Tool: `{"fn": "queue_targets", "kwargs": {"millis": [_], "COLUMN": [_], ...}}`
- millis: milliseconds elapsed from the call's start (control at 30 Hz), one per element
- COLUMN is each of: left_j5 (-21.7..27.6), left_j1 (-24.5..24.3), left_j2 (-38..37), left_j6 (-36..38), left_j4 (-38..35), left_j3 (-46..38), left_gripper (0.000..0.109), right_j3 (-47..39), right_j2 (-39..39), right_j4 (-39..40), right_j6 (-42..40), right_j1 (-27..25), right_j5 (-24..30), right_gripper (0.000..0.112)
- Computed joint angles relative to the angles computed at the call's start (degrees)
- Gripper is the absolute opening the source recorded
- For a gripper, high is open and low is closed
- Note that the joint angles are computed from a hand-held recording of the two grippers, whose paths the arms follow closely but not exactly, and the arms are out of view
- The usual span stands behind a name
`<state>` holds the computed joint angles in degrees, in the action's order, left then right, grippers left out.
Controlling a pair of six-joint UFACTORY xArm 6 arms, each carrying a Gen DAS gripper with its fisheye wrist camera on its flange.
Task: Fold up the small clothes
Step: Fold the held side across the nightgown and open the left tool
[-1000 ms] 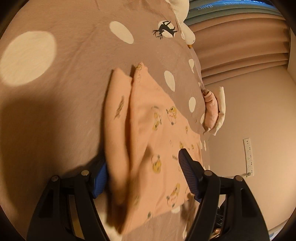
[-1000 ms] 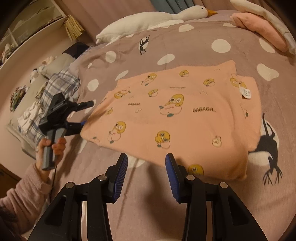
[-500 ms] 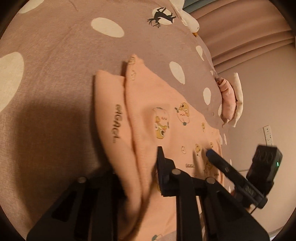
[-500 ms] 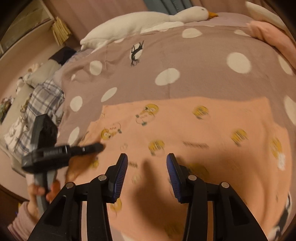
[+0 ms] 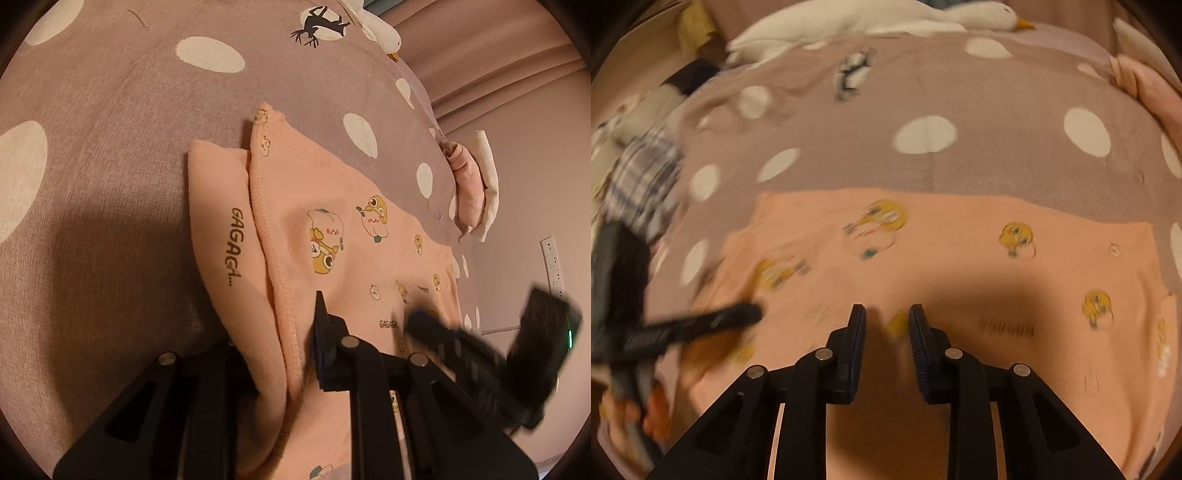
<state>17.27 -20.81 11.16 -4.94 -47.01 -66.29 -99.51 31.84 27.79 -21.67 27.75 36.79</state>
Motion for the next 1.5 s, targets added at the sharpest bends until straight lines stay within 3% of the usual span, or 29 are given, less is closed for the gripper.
{"fn": "queue_targets", "kwargs": {"millis": [133,267,433,633,800,867,933,967,1100,1133,1233,1433,1500], "left_j5": [0.13,0.17,0.97,10.22,21.28,25.69,29.49,32.09,34.65,35.95,40.27,26.85,22.30], "left_j1": [-0.08,-0.43,-1.69,-5.51,-9.41,-10.74,-11.29,-11.61,-11.97,-12.12,-13.20,-12.35,-11.82], "left_j2": [-0.05,-1.45,-2.42,4.18,15.29,21.31,26.03,29.35,34.83,36.24,38.78,27.06,22.33], "left_j6": [-5.03,-19.70,-27.63,-33.29,-33.01,-30.82,-29.20,-28.68,-24.80,-23.59,-24.67,-24.63,-25.82], "left_j4": [4.82,22.42,33.70,45.15,48.52,46.45,43.96,42.90,37.12,36.20,42.74,42.27,43.18], "left_j3": [-0.24,0.09,-2.80,-17.52,-35.73,-44.78,-51.81,-56.77,-64.38,-66.73,-72.79,-53.85,-45.78], "left_gripper": [0.017,0.013,0.011,0.010,0.011,0.012,0.020,0.029,0.047,0.057,0.061,0.067,0.068], "right_j3": [13.32,21.50,21.29,23.30,24.93,26.51,27.56,27.36,28.56,28.61,28.60,27.17,26.19], "right_j2": [-8.66,-12.85,-14.23,-16.57,-18.40,-19.57,-20.21,-19.83,-20.53,-20.57,-20.60,-19.25,-18.32], "right_j4": [1.96,4.44,23.78,36.46,40.31,42.10,43.06,43.25,42.01,42.03,42.50,45.48,44.94], "right_j6": [-5.98,-12.87,-21.95,-26.52,-26.63,-27.36,-27.51,-27.10,-25.94,-26.08,-26.30,-27.28,-26.17], "right_j1": [0.99,1.57,-4.34,-10.71,-14.11,-16.01,-17.39,-17.12,-18.40,-18.48,-18.50,-18.76,-18.61], "right_j5": [-2.05,-7.04,1.26,3.41,2.26,1.56,1.51,1.11,1.64,1.76,1.93,6.22,7.39], "right_gripper": [0.027,0.027,0.027,0.027,0.027,0.027,0.027,0.027,0.027,0.028,0.028,0.035,0.046]}}
